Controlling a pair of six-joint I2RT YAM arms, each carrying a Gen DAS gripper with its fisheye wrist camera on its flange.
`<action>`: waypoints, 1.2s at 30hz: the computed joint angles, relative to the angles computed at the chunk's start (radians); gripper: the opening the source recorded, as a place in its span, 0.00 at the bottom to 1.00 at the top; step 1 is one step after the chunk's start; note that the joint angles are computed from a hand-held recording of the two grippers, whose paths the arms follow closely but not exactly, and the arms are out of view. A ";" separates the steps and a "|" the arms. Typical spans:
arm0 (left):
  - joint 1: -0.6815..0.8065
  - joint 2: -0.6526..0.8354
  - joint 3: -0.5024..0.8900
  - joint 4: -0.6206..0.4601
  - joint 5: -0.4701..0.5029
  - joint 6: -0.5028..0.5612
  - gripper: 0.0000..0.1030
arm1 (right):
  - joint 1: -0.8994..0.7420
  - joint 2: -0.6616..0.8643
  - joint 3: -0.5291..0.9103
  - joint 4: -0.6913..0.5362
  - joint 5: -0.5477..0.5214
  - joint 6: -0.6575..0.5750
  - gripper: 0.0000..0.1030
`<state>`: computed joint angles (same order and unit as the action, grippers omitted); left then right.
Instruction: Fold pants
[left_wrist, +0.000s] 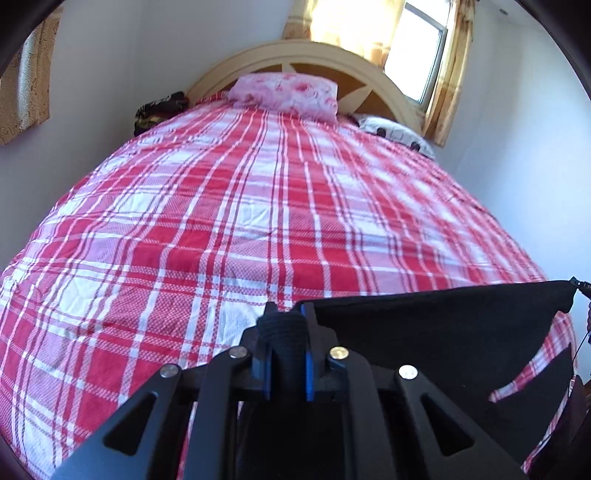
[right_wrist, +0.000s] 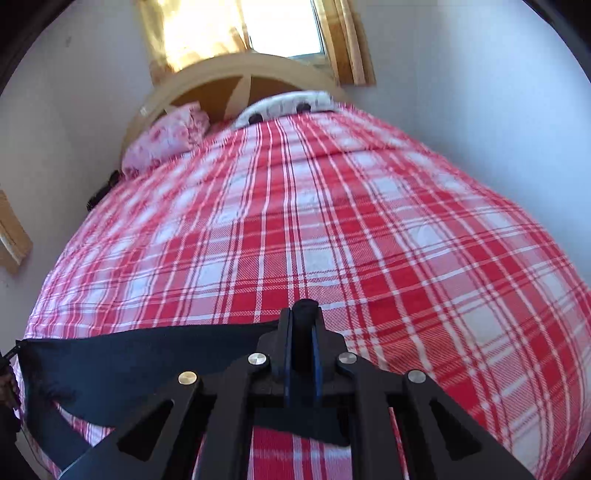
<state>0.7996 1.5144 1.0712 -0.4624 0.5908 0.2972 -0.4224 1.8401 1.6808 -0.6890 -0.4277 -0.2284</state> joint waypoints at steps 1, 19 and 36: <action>0.018 -0.018 -0.010 -0.007 0.028 0.007 0.13 | -0.018 -0.038 -0.036 0.011 -0.020 -0.007 0.08; 0.472 -0.138 -0.203 -0.465 0.417 0.638 0.13 | -0.446 -0.375 -0.598 -0.004 -0.293 -0.241 0.08; 0.593 -0.163 -0.298 -0.485 0.393 0.872 0.38 | -0.605 -0.553 -0.745 -0.037 -0.235 -0.363 0.44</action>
